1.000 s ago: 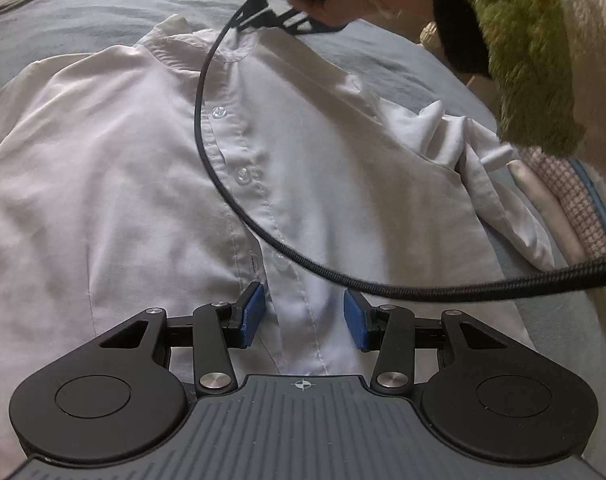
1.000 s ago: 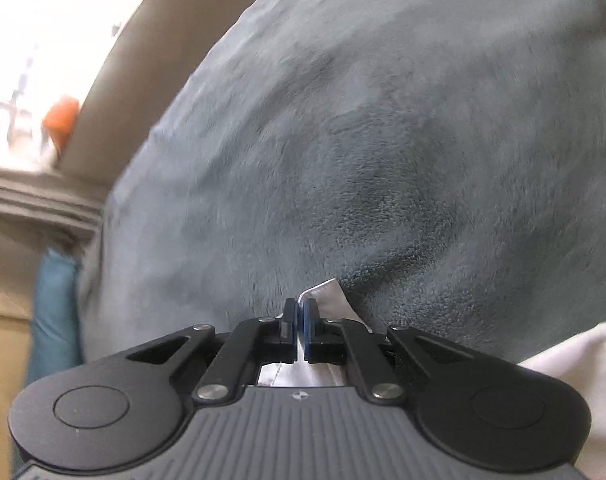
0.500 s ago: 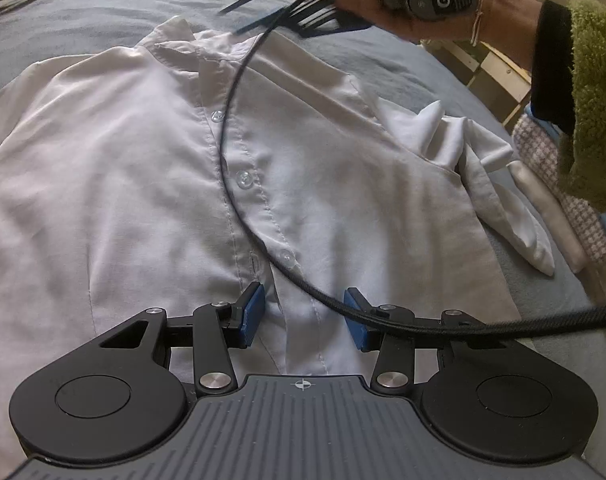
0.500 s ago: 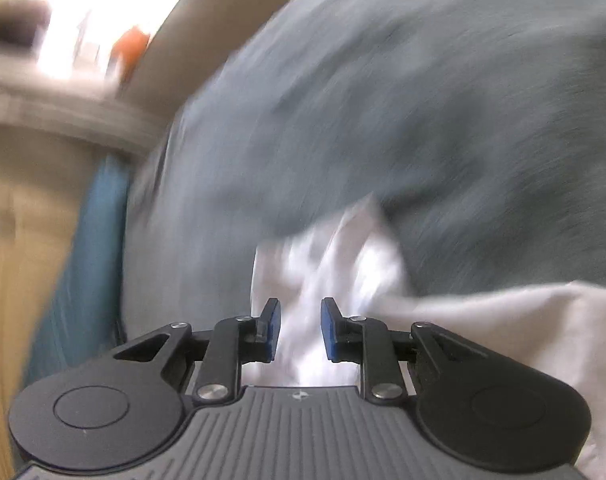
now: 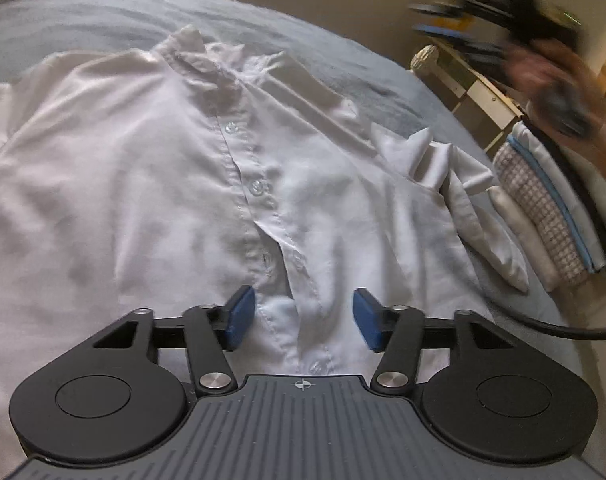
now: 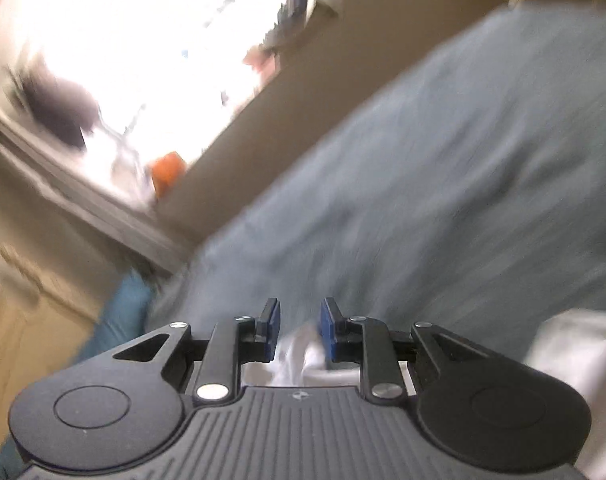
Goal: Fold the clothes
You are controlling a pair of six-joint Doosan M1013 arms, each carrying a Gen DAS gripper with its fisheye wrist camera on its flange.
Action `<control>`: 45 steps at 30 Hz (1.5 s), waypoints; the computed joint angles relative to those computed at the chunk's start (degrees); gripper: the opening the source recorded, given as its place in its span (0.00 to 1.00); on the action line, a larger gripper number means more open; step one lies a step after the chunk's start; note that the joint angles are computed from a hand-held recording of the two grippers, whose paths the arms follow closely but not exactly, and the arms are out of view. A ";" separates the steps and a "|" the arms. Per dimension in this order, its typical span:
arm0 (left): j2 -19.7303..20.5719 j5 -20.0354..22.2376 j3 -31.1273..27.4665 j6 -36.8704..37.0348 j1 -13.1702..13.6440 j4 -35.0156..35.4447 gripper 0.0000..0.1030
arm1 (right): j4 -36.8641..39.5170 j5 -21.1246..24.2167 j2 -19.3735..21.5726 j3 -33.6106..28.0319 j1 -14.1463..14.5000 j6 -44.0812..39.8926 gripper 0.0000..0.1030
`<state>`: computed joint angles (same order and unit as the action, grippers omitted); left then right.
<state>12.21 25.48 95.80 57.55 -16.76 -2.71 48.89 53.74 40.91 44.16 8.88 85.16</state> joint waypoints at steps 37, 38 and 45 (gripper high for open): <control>-12.99 13.14 7.58 -7.79 0.49 8.70 0.42 | -4.72 28.45 -23.64 41.09 4.46 -33.18 0.27; -14.60 13.50 8.92 -11.54 0.27 11.31 0.42 | -5.80 28.24 -23.12 40.92 5.26 -31.80 0.27; -23.02 19.74 15.05 -33.21 -1.42 25.93 0.42 | -3.28 37.77 -23.22 42.03 10.06 -39.52 0.28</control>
